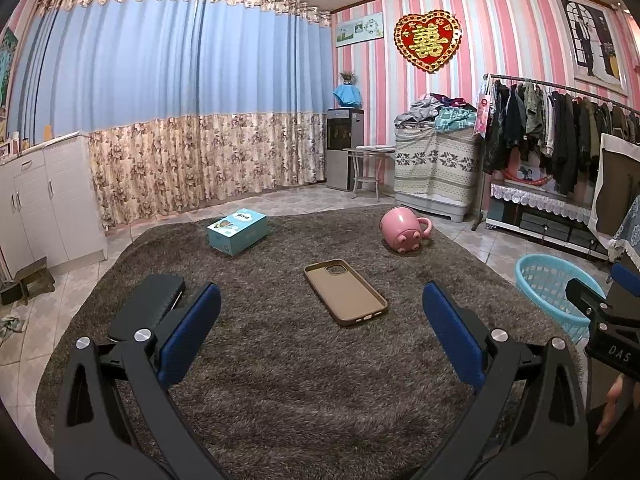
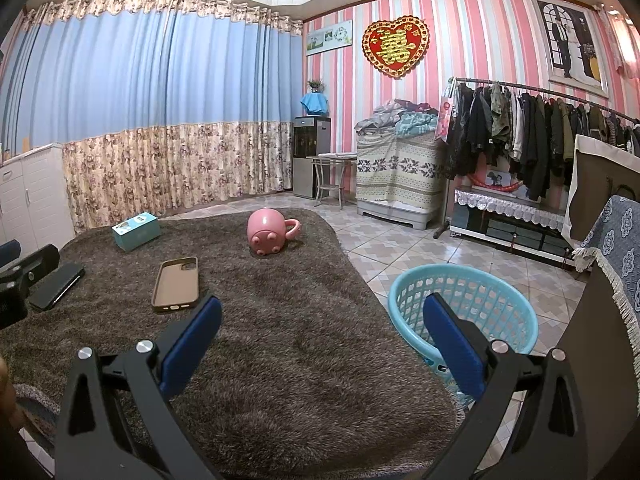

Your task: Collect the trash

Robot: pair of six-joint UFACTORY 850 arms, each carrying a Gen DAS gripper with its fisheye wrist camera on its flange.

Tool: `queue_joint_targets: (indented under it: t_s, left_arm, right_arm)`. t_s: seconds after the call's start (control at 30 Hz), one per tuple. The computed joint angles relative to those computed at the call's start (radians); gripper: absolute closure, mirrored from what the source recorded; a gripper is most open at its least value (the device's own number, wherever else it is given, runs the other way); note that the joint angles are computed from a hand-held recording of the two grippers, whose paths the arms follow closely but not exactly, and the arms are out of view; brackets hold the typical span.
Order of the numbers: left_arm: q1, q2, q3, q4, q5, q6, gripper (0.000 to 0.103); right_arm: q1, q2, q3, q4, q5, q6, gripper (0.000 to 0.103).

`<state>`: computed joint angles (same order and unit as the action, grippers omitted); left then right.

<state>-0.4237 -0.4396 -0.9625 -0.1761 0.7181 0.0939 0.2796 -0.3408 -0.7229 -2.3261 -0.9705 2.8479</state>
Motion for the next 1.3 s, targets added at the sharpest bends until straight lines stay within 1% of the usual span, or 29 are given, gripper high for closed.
queue_joint_targets:
  t_s: [1.3]
  left_arm:
    - [-0.002,0.001,0.004,-0.001,0.006,0.002,0.005]
  right_arm:
    - [-0.007,0.014,0.011,0.002,-0.004,0.004,0.004]
